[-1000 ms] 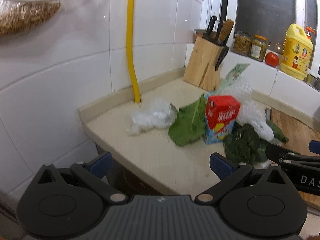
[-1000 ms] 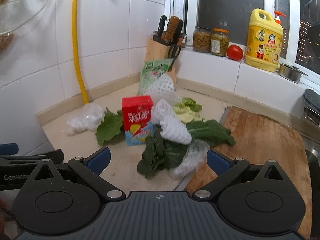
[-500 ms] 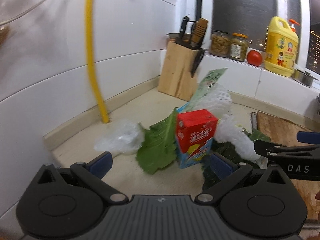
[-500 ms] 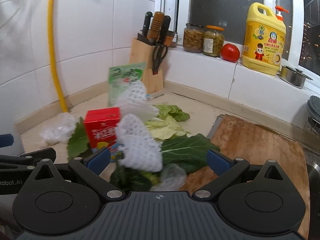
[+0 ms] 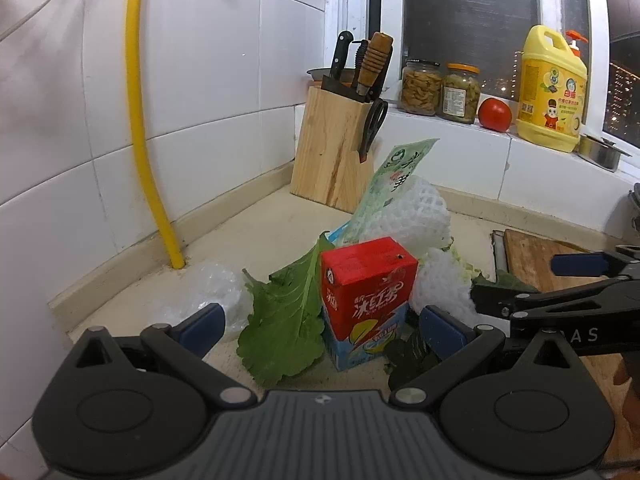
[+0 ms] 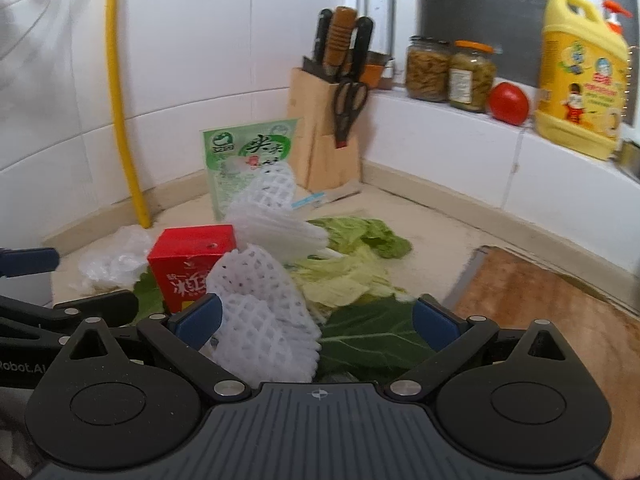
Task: Collect trash
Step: 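Grasp the red juice carton with the left tool while the right tool grasps the white foam net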
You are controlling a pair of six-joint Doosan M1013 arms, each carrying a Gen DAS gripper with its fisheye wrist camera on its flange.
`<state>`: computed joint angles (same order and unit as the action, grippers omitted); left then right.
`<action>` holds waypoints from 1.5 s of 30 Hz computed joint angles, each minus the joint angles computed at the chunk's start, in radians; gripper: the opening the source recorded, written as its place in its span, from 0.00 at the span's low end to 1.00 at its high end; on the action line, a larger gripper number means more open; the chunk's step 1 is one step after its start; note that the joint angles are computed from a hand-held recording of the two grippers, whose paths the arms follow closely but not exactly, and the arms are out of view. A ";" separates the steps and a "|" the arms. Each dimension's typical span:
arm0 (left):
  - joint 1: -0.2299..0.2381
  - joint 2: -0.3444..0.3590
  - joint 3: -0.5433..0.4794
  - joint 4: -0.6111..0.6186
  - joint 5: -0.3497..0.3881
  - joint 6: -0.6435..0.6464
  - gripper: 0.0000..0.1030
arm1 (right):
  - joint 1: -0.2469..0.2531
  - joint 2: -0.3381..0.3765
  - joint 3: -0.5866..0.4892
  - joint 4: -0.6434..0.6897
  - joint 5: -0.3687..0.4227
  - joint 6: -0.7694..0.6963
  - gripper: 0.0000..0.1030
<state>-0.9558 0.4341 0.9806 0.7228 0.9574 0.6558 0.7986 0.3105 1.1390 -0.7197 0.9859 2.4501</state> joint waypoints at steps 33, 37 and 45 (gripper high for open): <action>0.067 0.097 -0.122 -0.249 -0.099 0.209 0.97 | -0.127 -0.032 0.025 0.493 -0.105 -0.222 0.35; 0.076 0.124 -0.157 -0.281 -0.083 0.260 0.97 | -0.125 -0.033 0.026 0.480 -0.088 -0.204 0.34; 0.096 0.153 -0.197 -0.345 -0.073 0.204 0.97 | -0.127 -0.033 0.031 0.469 -0.066 -0.190 0.37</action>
